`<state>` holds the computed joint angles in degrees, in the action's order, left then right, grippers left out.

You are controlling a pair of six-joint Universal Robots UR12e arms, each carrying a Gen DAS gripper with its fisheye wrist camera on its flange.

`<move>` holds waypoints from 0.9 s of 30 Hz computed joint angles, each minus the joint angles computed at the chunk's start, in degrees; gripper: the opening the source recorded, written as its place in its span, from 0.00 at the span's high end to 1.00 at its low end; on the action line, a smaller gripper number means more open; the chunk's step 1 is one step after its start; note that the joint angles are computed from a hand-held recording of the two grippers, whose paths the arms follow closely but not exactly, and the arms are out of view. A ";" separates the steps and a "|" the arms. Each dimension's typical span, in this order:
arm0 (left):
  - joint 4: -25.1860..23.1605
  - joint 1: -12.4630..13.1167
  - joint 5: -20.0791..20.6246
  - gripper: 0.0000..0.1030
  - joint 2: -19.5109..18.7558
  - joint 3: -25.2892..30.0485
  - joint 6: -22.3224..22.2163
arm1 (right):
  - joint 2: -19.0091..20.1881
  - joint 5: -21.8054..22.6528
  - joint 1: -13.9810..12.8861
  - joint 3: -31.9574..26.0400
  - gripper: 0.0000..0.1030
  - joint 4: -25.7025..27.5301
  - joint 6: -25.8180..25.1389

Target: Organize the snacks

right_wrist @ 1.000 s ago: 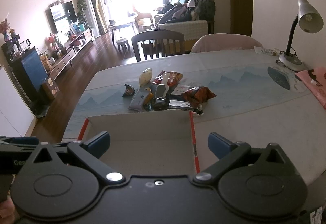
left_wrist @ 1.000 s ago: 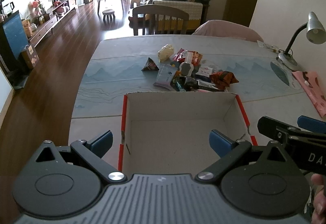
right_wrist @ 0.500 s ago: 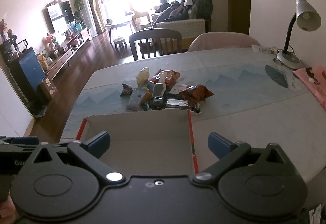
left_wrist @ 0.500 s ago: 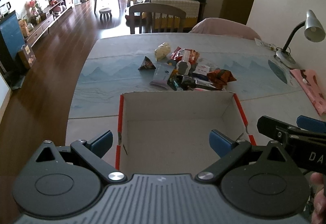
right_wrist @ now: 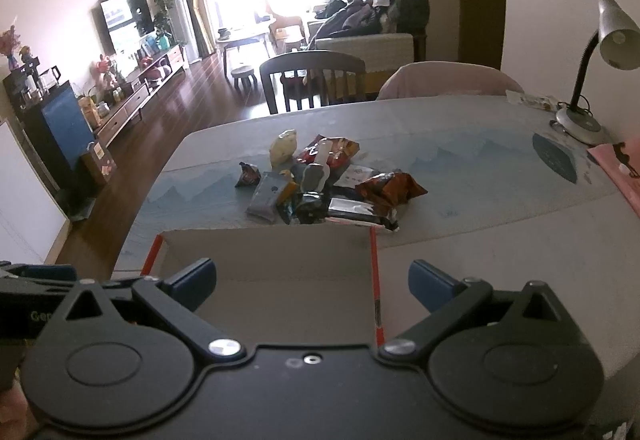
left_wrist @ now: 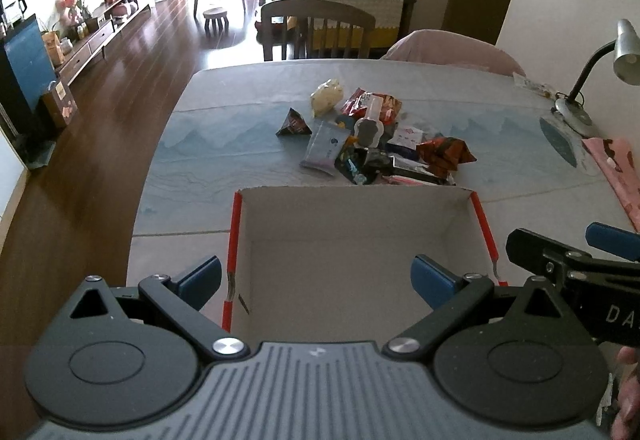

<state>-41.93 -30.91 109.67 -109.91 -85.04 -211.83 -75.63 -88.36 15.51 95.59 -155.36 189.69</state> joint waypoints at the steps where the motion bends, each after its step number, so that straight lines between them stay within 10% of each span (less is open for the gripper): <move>1: -0.05 0.06 0.03 0.01 -0.18 0.26 0.22 | 0.17 0.28 -0.13 -0.28 0.00 0.22 -0.54; 27: -17.56 5.75 -1.51 0.01 -15.02 28.12 8.92 | 14.22 5.05 -6.34 -25.33 0.02 20.39 -4.23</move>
